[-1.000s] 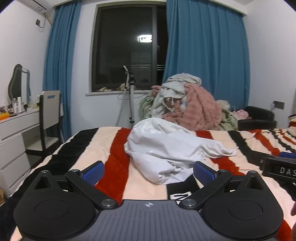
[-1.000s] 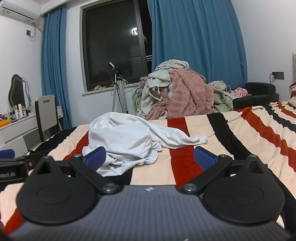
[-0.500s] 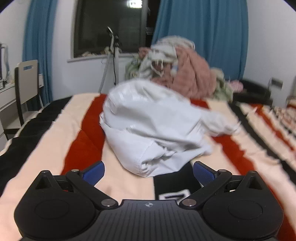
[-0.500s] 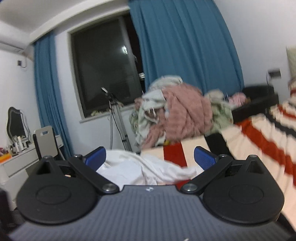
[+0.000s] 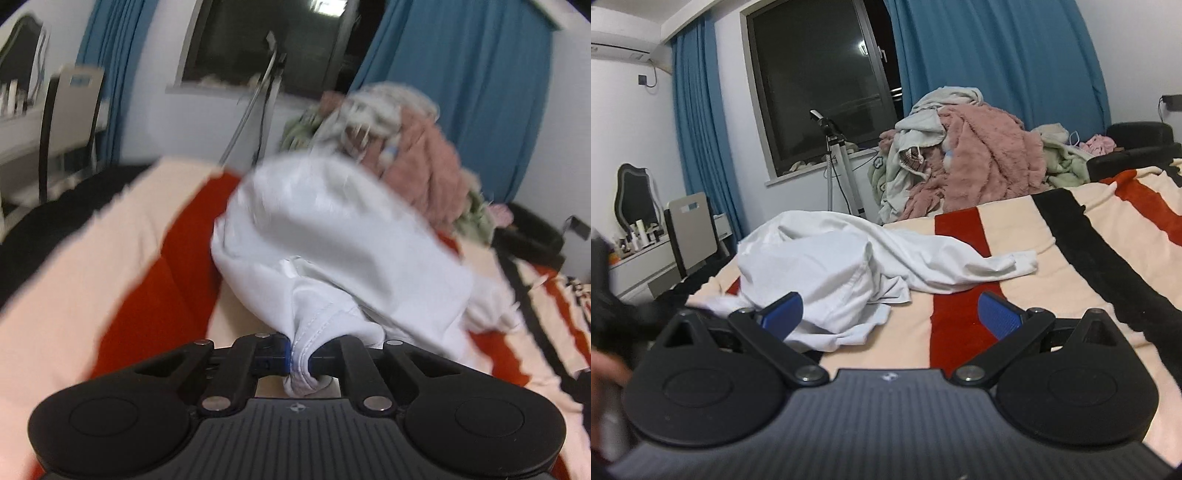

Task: Fold clothes
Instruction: 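Grasp the white T-shirt with the left gripper and lift it up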

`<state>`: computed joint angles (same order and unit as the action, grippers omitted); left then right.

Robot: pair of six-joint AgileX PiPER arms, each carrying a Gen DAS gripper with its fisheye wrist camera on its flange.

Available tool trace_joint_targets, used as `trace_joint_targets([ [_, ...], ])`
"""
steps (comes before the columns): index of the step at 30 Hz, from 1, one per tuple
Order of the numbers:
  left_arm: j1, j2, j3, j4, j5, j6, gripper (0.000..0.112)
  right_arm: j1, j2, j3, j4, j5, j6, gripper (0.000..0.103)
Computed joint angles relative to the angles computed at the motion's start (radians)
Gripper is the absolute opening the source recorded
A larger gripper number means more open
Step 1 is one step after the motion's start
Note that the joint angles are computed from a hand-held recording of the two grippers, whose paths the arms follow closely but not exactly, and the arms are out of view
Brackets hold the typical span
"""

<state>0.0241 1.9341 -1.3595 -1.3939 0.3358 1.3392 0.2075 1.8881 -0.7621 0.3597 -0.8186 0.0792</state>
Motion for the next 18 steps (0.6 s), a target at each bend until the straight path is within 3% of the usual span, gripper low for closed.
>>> trace_joint_targets([
  [5, 0.169, -0.195, 0.135, -0.109, 0.216, 0.128, 0.005, 0.051, 0.037, 0.043, 0.110, -0.148, -0.048, 0.103],
  [10, 0.445, -0.362, 0.243, -0.056, 0.491, 0.028, 0.005, 0.149, 0.043, 0.065, 0.174, -0.206, -0.180, 0.103],
  [14, 0.615, -0.323, 0.157, -0.004, 0.679, -0.132, 0.005, 0.273, -0.002, 0.056, 0.278, -0.130, -0.415, 0.103],
  [18, 0.655, -0.234, 0.069, 0.001, 0.721, -0.138, 0.006, 0.397, -0.009, -0.072, 0.505, 0.037, -0.721, 0.103],
])
